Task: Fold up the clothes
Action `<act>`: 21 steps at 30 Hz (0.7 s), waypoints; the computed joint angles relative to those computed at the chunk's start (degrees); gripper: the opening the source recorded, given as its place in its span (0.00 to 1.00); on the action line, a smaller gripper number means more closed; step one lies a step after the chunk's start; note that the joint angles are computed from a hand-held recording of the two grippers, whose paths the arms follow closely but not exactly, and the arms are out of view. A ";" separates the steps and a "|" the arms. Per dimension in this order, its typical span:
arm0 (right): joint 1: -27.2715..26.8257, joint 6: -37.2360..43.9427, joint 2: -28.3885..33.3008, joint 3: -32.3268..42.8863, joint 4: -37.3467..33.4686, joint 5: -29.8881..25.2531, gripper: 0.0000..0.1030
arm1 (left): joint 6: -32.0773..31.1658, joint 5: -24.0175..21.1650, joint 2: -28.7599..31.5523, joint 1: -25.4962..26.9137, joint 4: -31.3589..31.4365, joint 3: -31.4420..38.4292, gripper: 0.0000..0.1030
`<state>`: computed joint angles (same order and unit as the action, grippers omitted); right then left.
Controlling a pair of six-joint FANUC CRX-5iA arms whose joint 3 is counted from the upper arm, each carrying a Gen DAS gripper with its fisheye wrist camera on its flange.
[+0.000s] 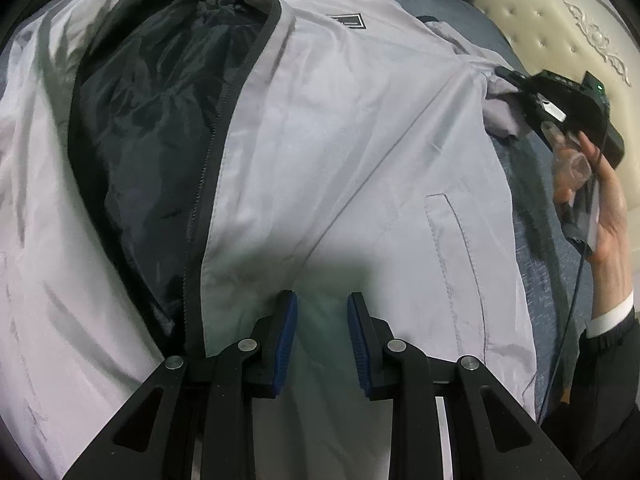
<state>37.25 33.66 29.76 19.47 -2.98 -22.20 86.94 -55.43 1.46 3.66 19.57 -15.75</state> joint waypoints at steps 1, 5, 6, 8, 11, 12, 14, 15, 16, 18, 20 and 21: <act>0.28 -1.40 -0.69 -1.03 1.45 0.39 0.08 | -0.01 -0.02 -0.66 0.20 0.17 -0.41 0.28; 1.55 -8.82 -3.53 -5.79 9.37 2.24 0.30 | 0.67 -0.72 -3.21 0.92 0.44 -1.26 0.28; 1.93 -14.17 -4.50 -8.20 14.41 3.50 0.33 | 0.87 -1.15 -3.77 1.02 0.21 -1.13 0.28; 2.31 -22.57 -6.26 -12.40 22.08 6.25 0.35 | 0.99 -1.99 -4.97 1.25 -0.38 -0.88 0.28; 2.98 -23.79 -7.97 -14.65 21.81 7.71 0.39 | -0.12 -3.65 -6.24 2.75 -0.61 -0.05 0.28; 3.36 -23.87 -8.47 -15.42 21.27 8.27 0.39 | -0.24 -4.12 -6.69 2.93 -0.89 0.10 0.28; 4.45 -17.99 -8.76 -14.26 15.03 5.68 0.39 | -1.13 -4.56 -7.75 4.10 -0.84 -0.29 0.28; 4.84 -15.41 -8.79 -13.44 12.38 3.91 0.39 | -1.74 -4.64 -8.31 4.89 -0.66 -0.65 0.29; 5.09 -12.44 -8.94 -12.57 9.08 1.98 0.40 | -2.41 -4.77 -9.17 5.86 -0.29 -1.29 0.29; 5.75 -9.81 -9.67 -12.73 5.92 0.00 0.40 | -2.86 -4.69 -10.58 7.01 0.56 -2.42 0.31; 6.71 -9.95 -11.08 -14.49 5.74 -0.56 0.40 | -2.86 -4.45 -11.43 7.51 1.16 -3.09 0.33; 7.22 -9.90 -11.77 -15.31 5.59 -0.86 0.40 | -2.91 -4.45 -12.04 7.86 1.46 -3.60 0.34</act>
<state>44.47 23.76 17.98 4.15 2.61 -23.06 84.02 -59.88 -10.58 11.52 21.03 -19.35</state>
